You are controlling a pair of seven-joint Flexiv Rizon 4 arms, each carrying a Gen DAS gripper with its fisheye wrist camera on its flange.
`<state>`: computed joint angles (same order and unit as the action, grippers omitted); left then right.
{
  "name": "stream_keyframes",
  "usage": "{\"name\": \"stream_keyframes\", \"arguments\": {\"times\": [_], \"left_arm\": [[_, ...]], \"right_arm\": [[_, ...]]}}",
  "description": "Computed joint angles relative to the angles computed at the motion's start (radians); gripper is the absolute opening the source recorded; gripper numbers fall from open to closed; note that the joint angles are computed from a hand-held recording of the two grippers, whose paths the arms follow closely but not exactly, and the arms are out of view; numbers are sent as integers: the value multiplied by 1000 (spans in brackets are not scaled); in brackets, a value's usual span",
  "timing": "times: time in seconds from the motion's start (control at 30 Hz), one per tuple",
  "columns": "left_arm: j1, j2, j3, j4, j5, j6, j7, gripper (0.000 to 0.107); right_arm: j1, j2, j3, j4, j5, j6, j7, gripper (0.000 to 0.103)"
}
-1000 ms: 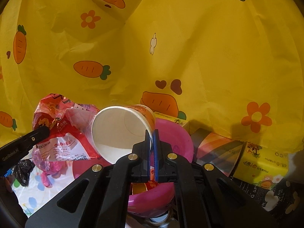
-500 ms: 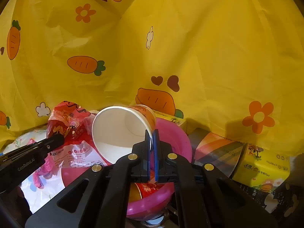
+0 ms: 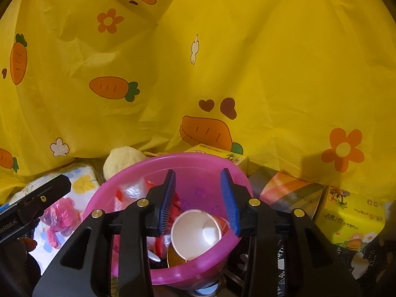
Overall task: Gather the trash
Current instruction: 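Move both open tools back over the mesh sleeve and pink bag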
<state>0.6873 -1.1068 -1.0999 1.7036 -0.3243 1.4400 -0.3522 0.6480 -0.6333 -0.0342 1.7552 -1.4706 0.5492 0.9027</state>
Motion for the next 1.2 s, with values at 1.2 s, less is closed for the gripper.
{"name": "stream_keyframes", "arguments": {"times": [1.2], "left_arm": [[266,14,91,92,397,347,-405,97]], "right_arm": [[152,-161,-44,-241,-9,90,-156,75]]}}
